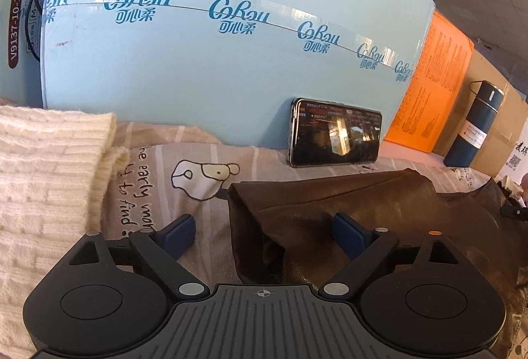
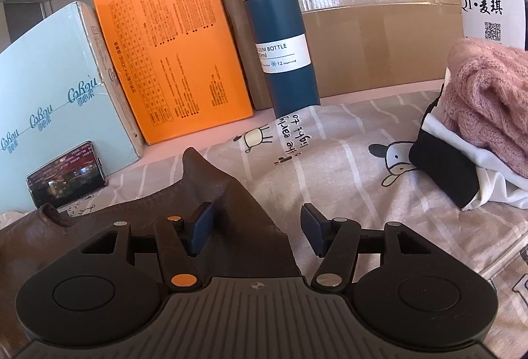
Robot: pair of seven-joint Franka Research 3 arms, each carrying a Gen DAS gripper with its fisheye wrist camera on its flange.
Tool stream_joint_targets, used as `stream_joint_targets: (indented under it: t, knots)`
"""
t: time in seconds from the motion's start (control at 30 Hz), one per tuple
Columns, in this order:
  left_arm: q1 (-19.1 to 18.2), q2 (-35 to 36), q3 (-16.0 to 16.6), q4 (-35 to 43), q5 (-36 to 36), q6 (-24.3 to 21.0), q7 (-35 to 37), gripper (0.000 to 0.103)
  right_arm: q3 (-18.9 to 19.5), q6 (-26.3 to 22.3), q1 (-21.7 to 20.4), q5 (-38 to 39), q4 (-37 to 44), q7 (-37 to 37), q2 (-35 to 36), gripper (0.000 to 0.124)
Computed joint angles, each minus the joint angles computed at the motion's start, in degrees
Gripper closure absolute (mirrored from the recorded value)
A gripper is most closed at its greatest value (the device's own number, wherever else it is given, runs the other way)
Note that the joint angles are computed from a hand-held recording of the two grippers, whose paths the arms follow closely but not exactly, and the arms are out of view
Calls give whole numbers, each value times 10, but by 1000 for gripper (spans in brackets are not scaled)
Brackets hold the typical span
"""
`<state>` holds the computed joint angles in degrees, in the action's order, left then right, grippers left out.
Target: Fold clothes
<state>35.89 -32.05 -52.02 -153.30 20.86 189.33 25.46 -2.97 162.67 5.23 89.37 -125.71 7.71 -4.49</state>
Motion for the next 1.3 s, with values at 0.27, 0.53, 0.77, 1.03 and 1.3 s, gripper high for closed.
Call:
stream_joint_targets:
  t: [0.27,0.53,0.77,1.03,1.3]
  knots:
    - [-4,-30,-2,2,16,-30,-19,11,10,44,9,-41,-1,10,11,64]
    - [-125,-197,49,-56,14,-99,-117,3,-12,-7,-1,36,-33,-1,-59,50]
    - [-216,-213,86,-101,32,-125,-179,2,-34,-57,-8,-79,-144,149,-178,29]
    - [-243,-175,113,-95,81,-129,-207,2,-79,-196,-22,-236,-170,422,-210,29]
    - [-265,-133,133,-86,119,-106,-208,2,-69,-136,0,-170,-126,422,-139,28]
